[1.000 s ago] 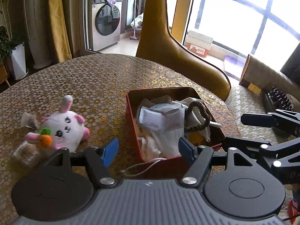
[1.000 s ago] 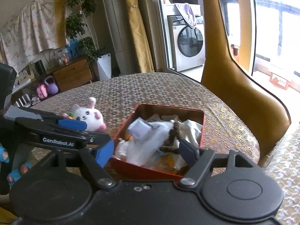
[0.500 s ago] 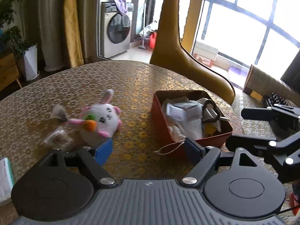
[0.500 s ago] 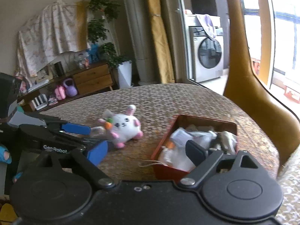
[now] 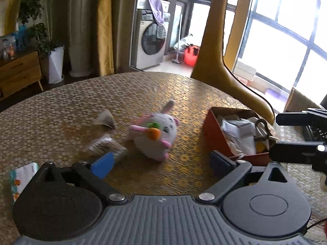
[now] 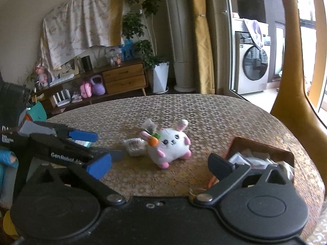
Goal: Organize soft objects
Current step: 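Withdraw both tools from the tin toward the swab bag and clear packet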
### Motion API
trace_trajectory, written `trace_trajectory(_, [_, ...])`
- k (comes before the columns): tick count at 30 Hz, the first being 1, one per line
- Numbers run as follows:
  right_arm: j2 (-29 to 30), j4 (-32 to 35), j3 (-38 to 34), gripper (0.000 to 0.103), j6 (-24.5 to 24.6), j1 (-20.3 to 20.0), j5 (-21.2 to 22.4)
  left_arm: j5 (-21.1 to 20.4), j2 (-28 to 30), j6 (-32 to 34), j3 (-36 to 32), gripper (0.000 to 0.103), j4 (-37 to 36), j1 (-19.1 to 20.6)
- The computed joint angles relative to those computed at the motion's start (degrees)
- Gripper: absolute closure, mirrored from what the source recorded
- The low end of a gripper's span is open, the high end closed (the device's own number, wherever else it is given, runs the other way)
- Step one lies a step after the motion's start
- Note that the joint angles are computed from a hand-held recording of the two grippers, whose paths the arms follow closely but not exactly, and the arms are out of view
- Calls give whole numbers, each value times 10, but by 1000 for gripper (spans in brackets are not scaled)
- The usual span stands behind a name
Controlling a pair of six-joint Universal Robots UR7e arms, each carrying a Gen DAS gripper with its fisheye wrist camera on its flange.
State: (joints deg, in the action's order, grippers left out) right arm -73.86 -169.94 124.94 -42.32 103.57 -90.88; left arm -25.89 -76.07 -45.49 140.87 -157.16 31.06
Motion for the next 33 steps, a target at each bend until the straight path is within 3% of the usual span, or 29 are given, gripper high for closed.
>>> trace_trajectory(5, [44, 18, -41, 2, 21, 26, -8, 20, -17, 2, 17, 2, -8, 15])
trace_trajectory(10, [99, 39, -94, 1, 37, 51, -19, 17, -20, 25, 30, 2, -65, 43])
trace_trajectory(14, [145, 71, -143, 1, 60, 65, -37, 23, -7, 57, 33, 2, -112, 66])
trace_trajectory(23, [252, 141, -255, 1, 104, 79, -85, -4, 51, 120, 16, 2, -246, 140])
trace_trajectory(33, [359, 204, -370, 2, 142, 91, -127, 11, 116, 87, -44, 2, -250, 198])
